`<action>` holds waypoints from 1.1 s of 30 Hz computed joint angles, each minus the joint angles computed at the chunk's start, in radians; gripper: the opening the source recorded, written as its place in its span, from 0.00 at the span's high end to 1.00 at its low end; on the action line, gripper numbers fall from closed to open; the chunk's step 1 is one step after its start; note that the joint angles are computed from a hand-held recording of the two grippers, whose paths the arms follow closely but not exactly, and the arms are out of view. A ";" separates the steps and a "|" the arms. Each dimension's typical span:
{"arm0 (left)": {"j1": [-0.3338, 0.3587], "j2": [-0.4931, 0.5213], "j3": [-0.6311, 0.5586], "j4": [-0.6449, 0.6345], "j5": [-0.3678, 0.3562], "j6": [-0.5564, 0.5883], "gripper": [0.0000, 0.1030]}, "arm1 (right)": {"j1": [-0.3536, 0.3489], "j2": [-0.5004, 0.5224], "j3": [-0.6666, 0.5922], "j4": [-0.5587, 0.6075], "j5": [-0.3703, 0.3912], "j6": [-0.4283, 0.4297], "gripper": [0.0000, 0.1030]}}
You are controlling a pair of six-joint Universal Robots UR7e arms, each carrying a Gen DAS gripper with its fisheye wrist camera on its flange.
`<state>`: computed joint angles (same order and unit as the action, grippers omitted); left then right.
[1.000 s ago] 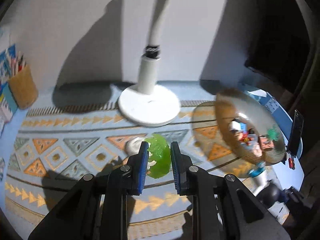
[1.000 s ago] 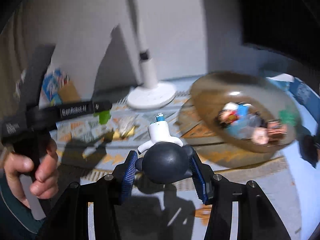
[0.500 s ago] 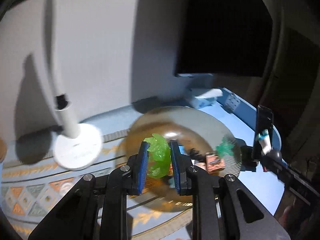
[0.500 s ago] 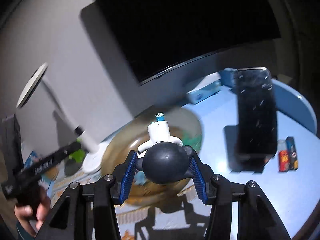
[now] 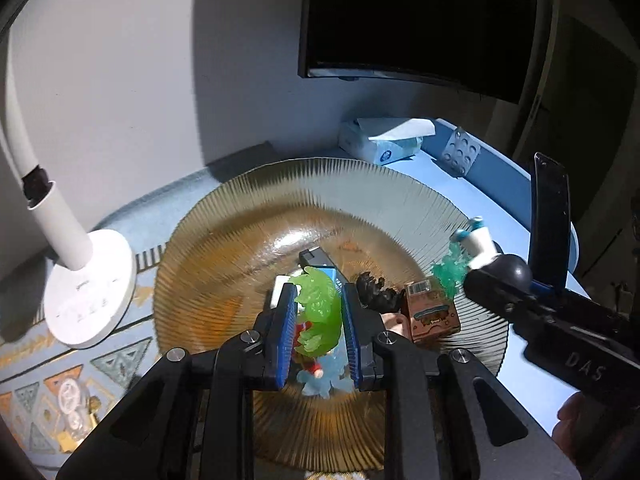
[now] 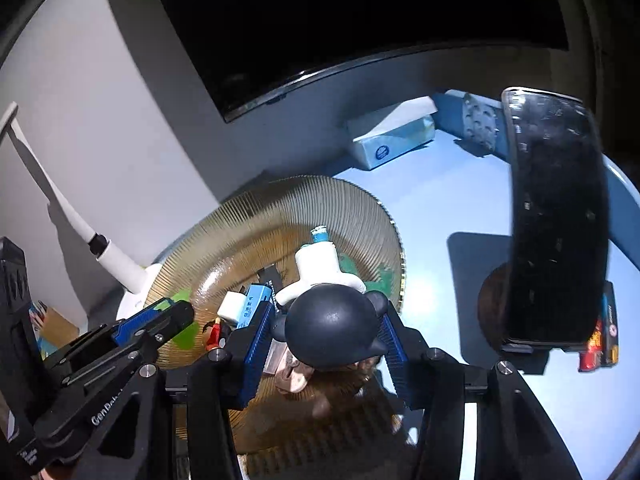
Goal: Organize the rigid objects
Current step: 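Open both tools to drop the toy and bottle into the bowl, then withdraw both open tools from the bowl toward the remaining items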
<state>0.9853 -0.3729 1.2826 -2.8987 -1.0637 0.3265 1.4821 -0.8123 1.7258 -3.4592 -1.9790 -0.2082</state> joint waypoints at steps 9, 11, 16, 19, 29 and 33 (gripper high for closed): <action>0.009 -0.069 0.061 -0.053 -0.051 0.008 0.46 | 0.010 -0.026 0.022 -0.070 0.030 -0.029 0.36; 0.010 -0.115 0.110 -0.076 -0.052 -0.004 0.45 | 0.021 -0.041 0.052 -0.102 0.031 -0.031 0.36; 0.005 -0.225 0.243 -0.181 -0.026 0.000 0.45 | 0.052 -0.067 0.109 -0.108 0.059 -0.028 0.36; 0.003 -0.307 0.337 -0.247 -0.002 -0.006 0.45 | 0.094 -0.059 0.132 -0.132 0.053 -0.067 0.36; 0.035 -0.476 0.572 -0.424 0.087 0.000 0.43 | 0.189 0.040 0.136 -0.105 0.067 -0.181 0.35; 0.075 -0.496 0.612 -0.438 0.130 -0.008 0.43 | 0.193 0.107 0.105 -0.070 0.075 -0.203 0.35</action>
<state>1.0602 -0.8691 1.8946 -3.3364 -0.9339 0.3187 1.6747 -0.7053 1.8303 -3.5293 -1.9038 -0.4107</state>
